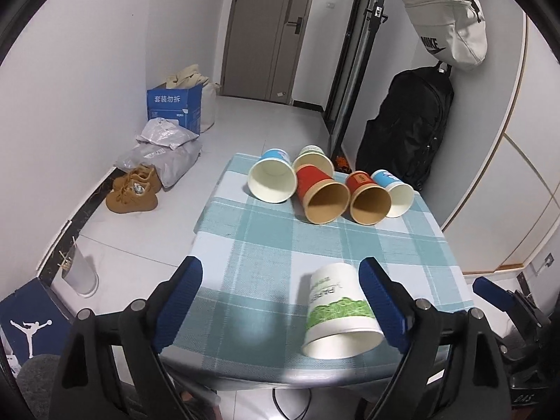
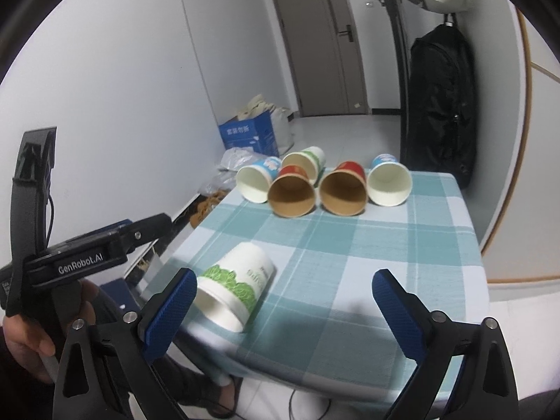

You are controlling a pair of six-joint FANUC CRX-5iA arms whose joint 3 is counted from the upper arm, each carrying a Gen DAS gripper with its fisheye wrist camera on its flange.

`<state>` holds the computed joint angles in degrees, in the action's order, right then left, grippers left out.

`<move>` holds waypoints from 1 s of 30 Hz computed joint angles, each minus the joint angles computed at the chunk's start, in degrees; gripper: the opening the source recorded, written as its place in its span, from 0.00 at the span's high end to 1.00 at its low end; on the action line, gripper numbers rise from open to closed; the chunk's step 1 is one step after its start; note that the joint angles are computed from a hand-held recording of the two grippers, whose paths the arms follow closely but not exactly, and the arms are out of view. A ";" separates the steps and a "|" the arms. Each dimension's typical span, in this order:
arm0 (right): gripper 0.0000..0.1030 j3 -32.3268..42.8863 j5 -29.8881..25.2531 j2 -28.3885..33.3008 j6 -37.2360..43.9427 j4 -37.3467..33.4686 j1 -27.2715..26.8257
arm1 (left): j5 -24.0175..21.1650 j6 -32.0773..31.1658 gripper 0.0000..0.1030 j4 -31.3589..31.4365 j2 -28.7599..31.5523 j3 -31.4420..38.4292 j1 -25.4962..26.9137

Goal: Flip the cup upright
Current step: 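Move the right tool to the white green-leaf cup and grip its rim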

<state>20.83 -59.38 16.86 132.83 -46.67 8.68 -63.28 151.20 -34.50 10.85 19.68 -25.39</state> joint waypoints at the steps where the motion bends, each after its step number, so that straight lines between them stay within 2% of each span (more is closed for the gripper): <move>1: 0.05 -0.29 0.10 -0.15 -0.12 0.50 0.26 | -0.15 0.12 0.14 0.24 -0.30 -0.29 0.10; 4: 0.09 -0.55 -0.46 -0.24 -0.35 1.36 1.00 | 2.69 0.24 0.14 2.80 -2.17 -3.07 1.86; 7: 0.17 -0.12 -1.84 0.13 -0.53 2.56 1.89 | 3.13 0.58 0.14 3.04 -2.94 -4.04 2.34; 10: 0.20 -0.22 -2.17 0.33 -1.26 4.50 3.39 | 3.70 1.52 0.14 2.93 -3.64 -4.96 2.64; 19: 0.31 -2.41 1.16 0.25 -1.11 12.21 8.87 | 4.85 1.35 0.14 4.91 -5.50 -7.87 4.29; 21: 0.39 -3.20 2.56 0.14 -1.54 14.15 10.10 | 5.06 1.04 0.14 5.68 -5.57 -8.23 4.71; 23: 0.62 -3.91 4.20 0.30 -1.95 16.33 11.37 | 5.27 0.81 0.14 6.21 -5.77 -8.59 5.08; 26: 0.82 -5.19 7.01 0.36 -3.40 19.64 12.88 | 5.11 0.58 0.14 6.70 -5.83 -8.83 5.50; 30: 0.95 -4.87 8.01 1.06 -5.60 20.86 13.04 | 5.71 0.46 0.14 7.51 -6.25 -9.50 6.07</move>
